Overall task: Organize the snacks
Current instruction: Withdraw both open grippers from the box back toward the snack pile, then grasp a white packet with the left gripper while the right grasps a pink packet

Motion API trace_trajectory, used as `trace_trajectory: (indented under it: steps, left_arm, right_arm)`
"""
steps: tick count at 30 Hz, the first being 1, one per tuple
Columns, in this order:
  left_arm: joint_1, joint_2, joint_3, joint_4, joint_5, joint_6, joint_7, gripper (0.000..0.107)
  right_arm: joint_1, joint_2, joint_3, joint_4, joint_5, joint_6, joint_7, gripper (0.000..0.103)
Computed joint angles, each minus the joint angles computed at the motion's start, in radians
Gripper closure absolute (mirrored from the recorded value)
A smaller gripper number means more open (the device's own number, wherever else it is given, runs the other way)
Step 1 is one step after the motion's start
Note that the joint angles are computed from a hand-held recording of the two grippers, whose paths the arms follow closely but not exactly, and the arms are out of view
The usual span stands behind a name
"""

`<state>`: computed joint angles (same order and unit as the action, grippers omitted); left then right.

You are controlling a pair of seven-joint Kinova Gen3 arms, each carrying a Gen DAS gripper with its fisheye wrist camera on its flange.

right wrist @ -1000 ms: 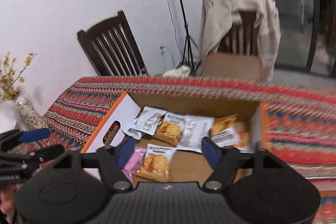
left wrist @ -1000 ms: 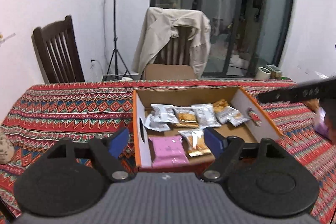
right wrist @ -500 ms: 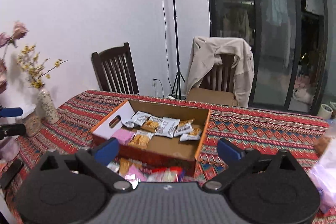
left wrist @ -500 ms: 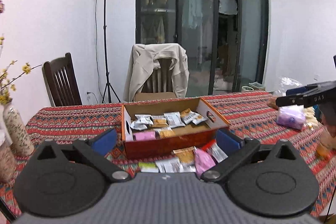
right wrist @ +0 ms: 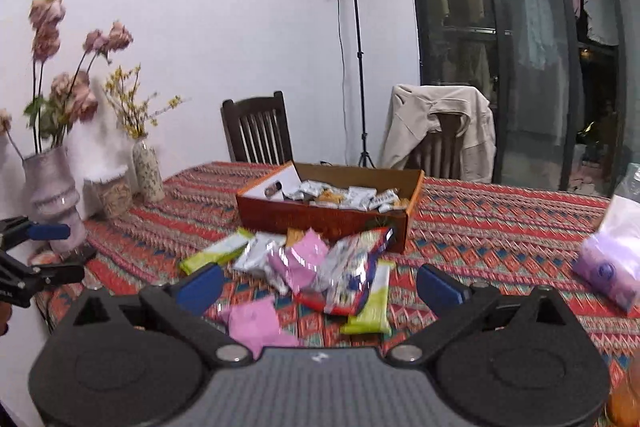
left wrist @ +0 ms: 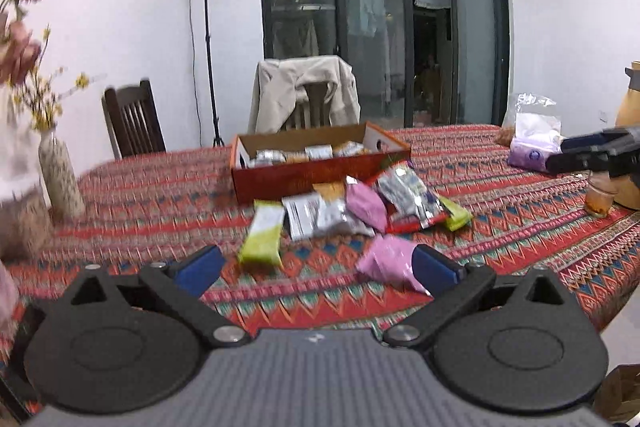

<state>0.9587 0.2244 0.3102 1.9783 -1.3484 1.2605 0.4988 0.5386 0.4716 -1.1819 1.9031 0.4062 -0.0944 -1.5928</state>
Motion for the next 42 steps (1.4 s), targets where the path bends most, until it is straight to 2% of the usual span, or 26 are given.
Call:
trace_trajectory:
  steps: [2, 5, 9, 15, 22, 28, 33, 36, 38, 42]
  left_arm:
    - [0.004, 0.004, 0.003, 0.006, 0.014, -0.01, 0.04, 0.004]
    - [0.02, 0.01, 0.007, 0.017, 0.021, -0.009, 0.1, 0.004]
    - [0.027, 0.015, 0.005, 0.02, 0.045, -0.011, 0.126, 0.004]
    - [0.03, 0.017, 0.0, 0.017, 0.058, -0.009, 0.146, 0.004]
    - [0.004, 0.02, -0.017, 0.007, 0.076, -0.044, 0.131, 0.004]
    - [-0.048, 0.013, -0.039, 0.028, 0.071, -0.12, 0.139, 0.004]
    - [-0.112, 0.01, -0.063, 0.044, 0.051, -0.205, 0.131, 0.004]
    - [-0.149, 0.015, -0.08, 0.046, 0.034, -0.252, 0.126, 0.005]
    - [-0.173, 0.013, -0.091, 0.053, 0.01, -0.292, 0.128, 0.005]
    - [-0.217, 0.031, -0.11, 0.041, -0.044, -0.355, 0.105, 0.005]
  right_arm:
    - [-0.035, -0.049, 0.057, 0.06, -0.01, -0.052, -0.013, 0.0]
    - [-0.062, -0.093, 0.1, 0.134, 0.004, -0.099, -0.043, 0.0]
    - [-0.148, -0.133, 0.2, 0.207, -0.021, -0.166, -0.081, 0.0]
    - [-0.328, -0.171, 0.387, 0.236, -0.067, -0.15, -0.096, 0.0]
    - [-0.406, -0.161, 0.478, 0.231, -0.019, -0.166, -0.167, 0.0]
    - [-0.444, -0.115, 0.5, 0.184, 0.079, -0.166, -0.241, 0.0]
    - [-0.53, -0.043, 0.535, 0.091, 0.161, -0.125, -0.273, 0.002]
    - [-0.617, 0.004, 0.586, 0.014, 0.16, -0.083, -0.258, 0.008]
    - [-0.652, 0.042, 0.593, -0.046, 0.154, -0.047, -0.227, 0.012]
    - [-0.717, 0.111, 0.61, -0.165, 0.122, 0.033, -0.159, 0.015]
